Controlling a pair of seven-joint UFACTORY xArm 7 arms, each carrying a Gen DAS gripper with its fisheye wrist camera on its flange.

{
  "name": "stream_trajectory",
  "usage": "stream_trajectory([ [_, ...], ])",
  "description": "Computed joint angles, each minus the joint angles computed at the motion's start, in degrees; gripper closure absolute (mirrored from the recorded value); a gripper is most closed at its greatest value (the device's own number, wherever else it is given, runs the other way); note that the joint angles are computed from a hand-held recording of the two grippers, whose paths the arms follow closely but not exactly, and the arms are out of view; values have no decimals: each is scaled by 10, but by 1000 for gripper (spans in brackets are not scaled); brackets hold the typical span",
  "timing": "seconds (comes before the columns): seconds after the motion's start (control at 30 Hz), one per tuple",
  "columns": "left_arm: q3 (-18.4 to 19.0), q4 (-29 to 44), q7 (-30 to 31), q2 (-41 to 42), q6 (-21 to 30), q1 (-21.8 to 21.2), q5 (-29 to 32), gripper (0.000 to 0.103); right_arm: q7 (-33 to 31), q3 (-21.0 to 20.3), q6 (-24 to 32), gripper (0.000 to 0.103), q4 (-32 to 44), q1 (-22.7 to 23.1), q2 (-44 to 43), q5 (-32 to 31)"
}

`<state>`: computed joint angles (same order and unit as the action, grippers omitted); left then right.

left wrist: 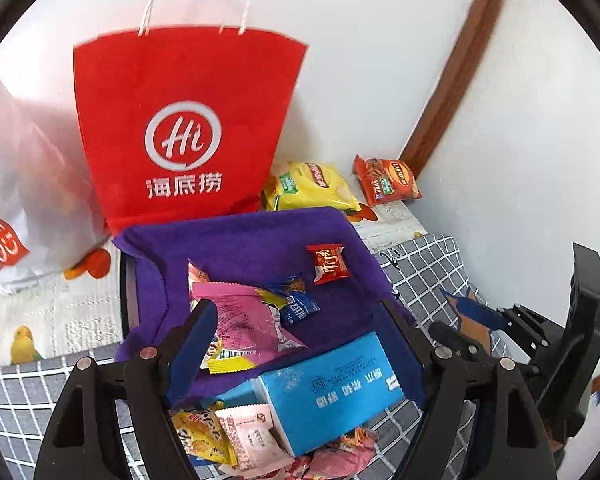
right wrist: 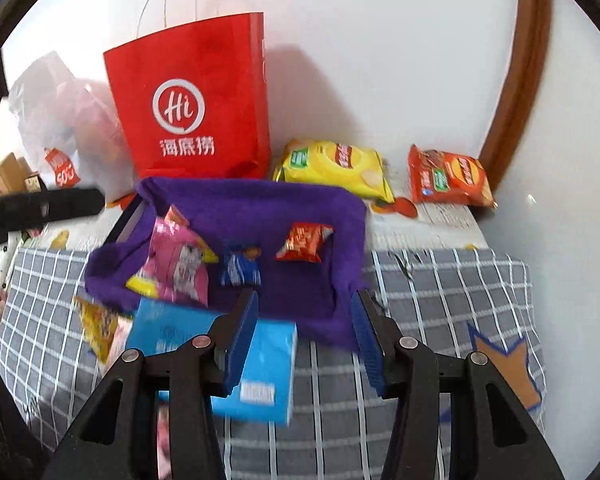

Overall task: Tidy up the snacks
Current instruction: 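Withdraw both tools from the towel back toward the snack pile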

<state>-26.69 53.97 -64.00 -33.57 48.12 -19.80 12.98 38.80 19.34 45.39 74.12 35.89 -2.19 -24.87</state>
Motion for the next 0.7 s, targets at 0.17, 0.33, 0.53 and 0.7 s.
stream_trajectory([
  [0.17,-10,-4,-11,-18,46,-16,-15,24,2,10,-5,54,-44,3,-37,29],
  [0.33,-20,-42,-45,-75,85,-31,-38,24,2,23,-25,54,-72,8,-50,57],
  [0.53,-40,-85,-79,-121,111,-54,-69,24,0,38,-44,54,-105,21,-65,81],
  [0.7,-48,-116,-111,-160,131,-69,-90,24,0,46,-61,54,-134,30,-81,97],
])
